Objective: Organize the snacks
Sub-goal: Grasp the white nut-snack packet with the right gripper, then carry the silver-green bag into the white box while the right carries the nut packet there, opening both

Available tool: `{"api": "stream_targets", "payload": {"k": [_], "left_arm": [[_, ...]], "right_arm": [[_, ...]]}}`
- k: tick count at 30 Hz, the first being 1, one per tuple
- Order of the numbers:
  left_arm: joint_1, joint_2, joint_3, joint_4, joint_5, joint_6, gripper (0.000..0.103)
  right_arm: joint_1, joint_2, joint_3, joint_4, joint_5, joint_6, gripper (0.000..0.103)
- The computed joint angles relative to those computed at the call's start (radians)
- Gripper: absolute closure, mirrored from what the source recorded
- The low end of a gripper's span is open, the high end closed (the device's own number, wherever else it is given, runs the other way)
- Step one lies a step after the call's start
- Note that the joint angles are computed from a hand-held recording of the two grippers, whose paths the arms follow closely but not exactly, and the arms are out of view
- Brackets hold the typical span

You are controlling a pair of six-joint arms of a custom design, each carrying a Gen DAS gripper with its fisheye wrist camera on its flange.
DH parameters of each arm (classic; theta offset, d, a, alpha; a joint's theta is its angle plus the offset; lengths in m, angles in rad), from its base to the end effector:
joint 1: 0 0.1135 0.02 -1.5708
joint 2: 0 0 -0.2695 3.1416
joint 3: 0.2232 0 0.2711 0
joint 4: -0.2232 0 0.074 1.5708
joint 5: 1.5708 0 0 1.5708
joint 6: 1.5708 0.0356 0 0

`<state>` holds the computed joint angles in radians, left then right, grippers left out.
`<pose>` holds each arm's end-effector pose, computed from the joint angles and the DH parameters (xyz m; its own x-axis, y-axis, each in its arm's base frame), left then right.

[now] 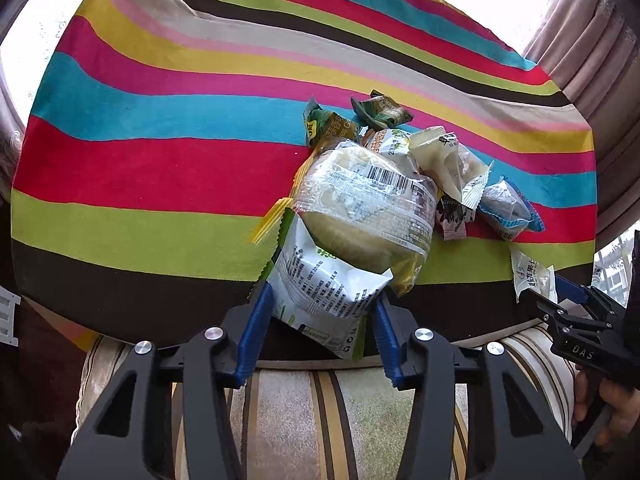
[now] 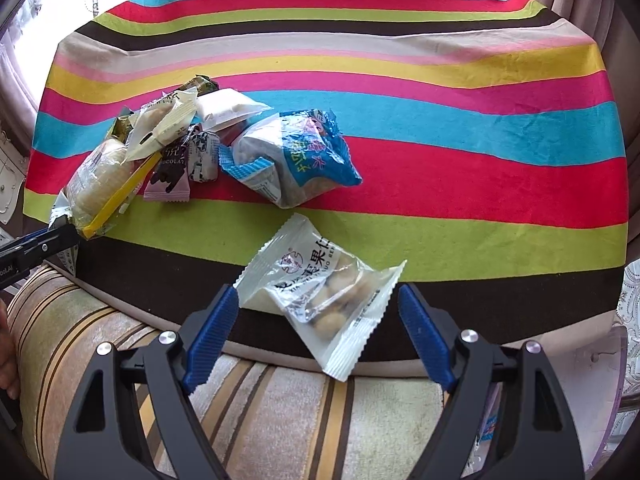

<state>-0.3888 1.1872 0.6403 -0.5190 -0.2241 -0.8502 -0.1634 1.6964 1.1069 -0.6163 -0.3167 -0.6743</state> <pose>0.2147 -0.0794 0.1820 -0.7374 -0.4896 -0.4653 -0.4303 0.8715 -0.2351 0.3426 -0.0452 0.1831 -0.7480 -0.4780 -0.4605 -0.5404 0.8414 0.0044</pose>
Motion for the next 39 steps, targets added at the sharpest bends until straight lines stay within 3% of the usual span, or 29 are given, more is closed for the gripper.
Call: {"api": "stream_targets", "payload": {"k": [11,16,21,26,27,33,39], "left_arm": [[-0.046,-0.047,-0.009,-0.038,-0.070,-0.087,0.061],[-0.053,-0.047,-0.009,-0.041,-0.076,-0.093,0.061],[-0.077,-0.039,0.003,-0.051,-0.096,-0.103,0.061],[-0.135,-0.022,0.024,-0.070,-0.117,-0.142,0.061],[-0.148,-0.017,0.028,-0.074,-0.123,-0.152,0.061],[-0.197,0.019,0.065,-0.093,-0.151,-0.182,0.061],[-0.243,0.059,0.109,-0.116,-0.184,-0.198,0.061]], "right_arm": [[-0.006,0.047,0.063,-0.070,-0.007,-0.021,0.021],[-0.033,-0.013,0.057,-0.086,-0.008,-0.193,0.014],[-0.016,-0.004,0.063,-0.087,0.025,-0.366,0.013],[0.022,0.045,0.082,-0.073,0.036,-0.384,0.013],[0.026,0.056,0.089,-0.076,0.034,-0.377,0.016],[0.021,0.104,0.135,-0.145,-0.017,-0.328,0.052],[0.013,0.035,0.053,-0.094,-0.021,-0.286,0.057]]}}
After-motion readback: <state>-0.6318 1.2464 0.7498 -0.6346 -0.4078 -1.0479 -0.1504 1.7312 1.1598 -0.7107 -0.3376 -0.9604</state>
